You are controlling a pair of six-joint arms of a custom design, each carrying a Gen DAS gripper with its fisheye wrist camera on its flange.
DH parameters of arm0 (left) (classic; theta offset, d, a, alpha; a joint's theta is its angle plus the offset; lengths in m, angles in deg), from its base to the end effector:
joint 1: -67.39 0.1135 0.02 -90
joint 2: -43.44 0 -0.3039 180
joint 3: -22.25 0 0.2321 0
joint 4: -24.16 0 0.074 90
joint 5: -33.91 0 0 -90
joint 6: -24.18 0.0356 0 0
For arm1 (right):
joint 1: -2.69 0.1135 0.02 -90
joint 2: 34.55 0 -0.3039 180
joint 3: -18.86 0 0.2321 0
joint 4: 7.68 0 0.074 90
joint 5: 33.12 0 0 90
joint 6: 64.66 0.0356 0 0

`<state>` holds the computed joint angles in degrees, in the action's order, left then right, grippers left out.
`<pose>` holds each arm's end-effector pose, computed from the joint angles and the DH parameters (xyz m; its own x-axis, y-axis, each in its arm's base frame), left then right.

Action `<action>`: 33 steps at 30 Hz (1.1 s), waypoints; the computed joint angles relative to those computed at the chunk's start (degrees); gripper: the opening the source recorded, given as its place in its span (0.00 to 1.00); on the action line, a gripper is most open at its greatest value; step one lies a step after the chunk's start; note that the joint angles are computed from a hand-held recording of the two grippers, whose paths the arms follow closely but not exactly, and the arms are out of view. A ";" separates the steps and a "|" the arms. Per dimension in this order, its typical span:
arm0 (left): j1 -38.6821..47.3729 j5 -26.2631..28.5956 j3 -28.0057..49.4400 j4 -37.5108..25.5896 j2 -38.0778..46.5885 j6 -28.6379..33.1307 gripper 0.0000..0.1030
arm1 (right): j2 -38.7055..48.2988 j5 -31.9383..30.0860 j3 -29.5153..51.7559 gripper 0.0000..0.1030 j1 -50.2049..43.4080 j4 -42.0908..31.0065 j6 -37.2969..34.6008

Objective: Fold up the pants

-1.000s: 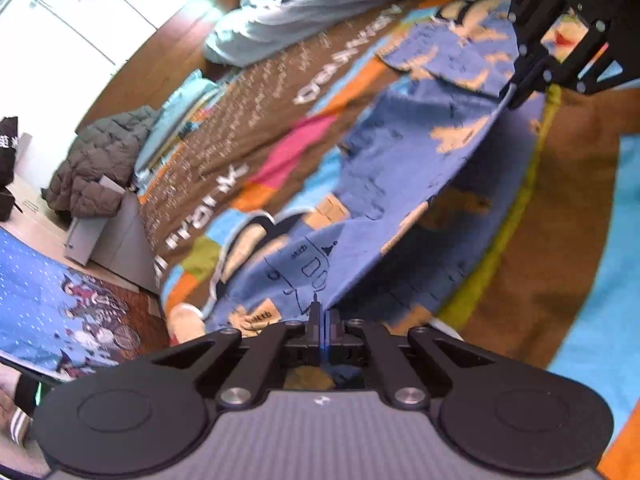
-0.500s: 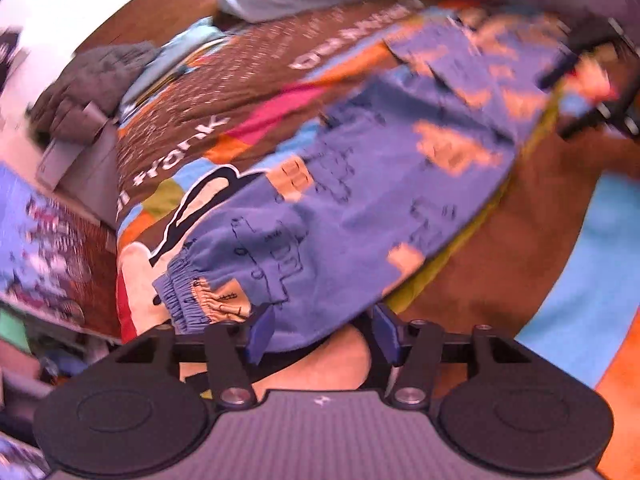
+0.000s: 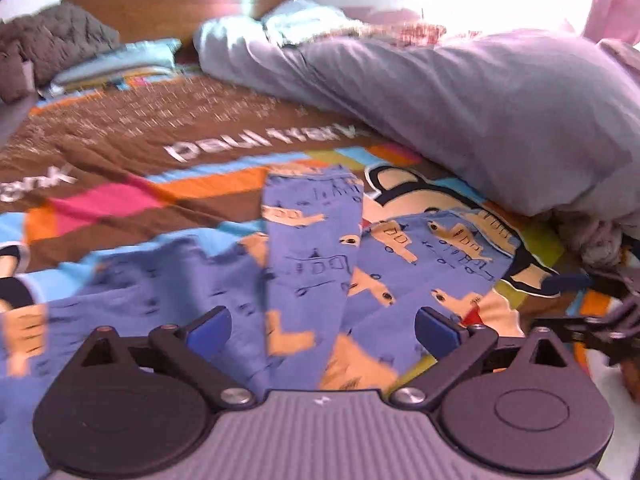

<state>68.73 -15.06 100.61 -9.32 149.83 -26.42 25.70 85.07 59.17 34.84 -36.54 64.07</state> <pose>0.3592 -0.0150 0.2073 -0.4915 0.4675 -0.7348 0.7860 0.6015 -0.1431 0.1417 0.0692 0.2189 -0.6256 0.2581 -0.7362 0.2382 0.9618 0.1348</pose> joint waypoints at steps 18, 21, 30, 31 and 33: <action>-0.02 0.20 7.07 3.00 10.92 -22.63 0.36 | -5.93 -23.51 -6.27 0.99 -21.80 7.44 -0.40; 1.61 2.33 5.05 6.71 11.91 -25.96 0.23 | -0.60 -26.56 0.02 0.99 -27.77 4.64 -9.13; 4.37 8.19 9.74 2.84 16.94 -28.83 0.10 | 39.89 -28.43 43.10 0.81 -33.53 -7.98 -25.92; 4.25 8.26 10.05 2.52 17.07 -29.08 0.10 | 45.34 -27.64 49.99 0.75 -32.60 -11.87 -26.85; 4.30 8.60 10.64 1.99 17.47 -29.33 0.10 | 54.11 -26.87 62.05 0.72 -30.99 -18.58 -25.96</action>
